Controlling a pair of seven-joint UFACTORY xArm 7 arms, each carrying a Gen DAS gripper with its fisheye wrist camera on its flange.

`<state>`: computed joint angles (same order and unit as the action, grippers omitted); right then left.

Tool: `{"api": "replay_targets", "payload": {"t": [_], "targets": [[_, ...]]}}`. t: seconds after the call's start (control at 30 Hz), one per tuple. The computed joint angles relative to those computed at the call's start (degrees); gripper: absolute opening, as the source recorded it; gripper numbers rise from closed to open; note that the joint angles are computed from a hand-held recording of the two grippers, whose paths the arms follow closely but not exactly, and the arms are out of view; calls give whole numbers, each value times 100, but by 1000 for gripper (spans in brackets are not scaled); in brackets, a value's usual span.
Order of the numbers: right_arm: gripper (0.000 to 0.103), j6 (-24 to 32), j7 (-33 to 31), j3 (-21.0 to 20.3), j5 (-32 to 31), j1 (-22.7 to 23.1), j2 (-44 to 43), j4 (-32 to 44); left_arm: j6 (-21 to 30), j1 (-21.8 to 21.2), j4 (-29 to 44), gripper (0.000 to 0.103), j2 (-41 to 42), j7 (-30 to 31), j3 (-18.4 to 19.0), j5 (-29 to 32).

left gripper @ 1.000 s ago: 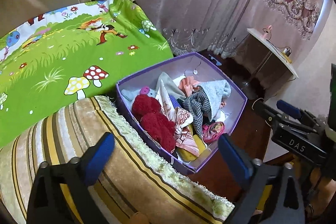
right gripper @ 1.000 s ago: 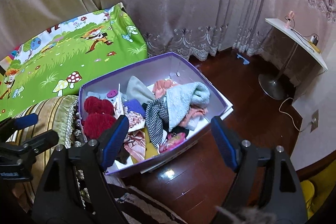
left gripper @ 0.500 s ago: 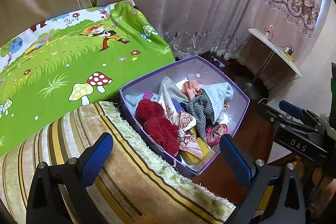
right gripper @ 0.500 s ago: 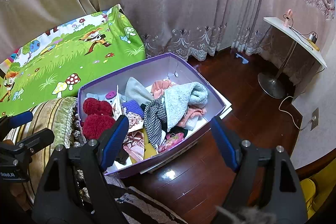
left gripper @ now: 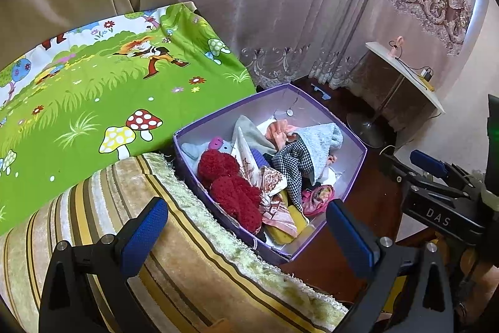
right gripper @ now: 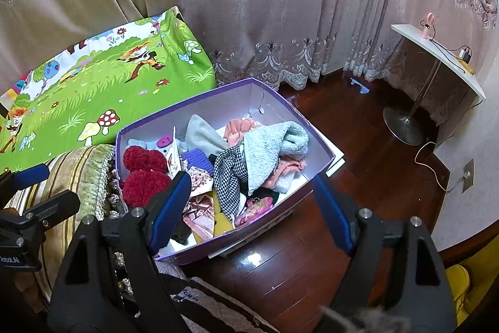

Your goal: Organize soft objects

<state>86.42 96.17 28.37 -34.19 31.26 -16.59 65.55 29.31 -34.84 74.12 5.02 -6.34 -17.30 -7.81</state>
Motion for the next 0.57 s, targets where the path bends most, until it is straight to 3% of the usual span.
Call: {"api": "replay_targets", "payload": {"t": [0.37, 0.57], "targets": [[83, -29, -2, -22, 33, 9, 4, -24, 175, 15, 132, 102, 111, 366, -54, -361], [82, -47, -1, -24, 48, -1, -18, -51, 142, -29, 180, 102, 171, 254, -33, -189]]}}
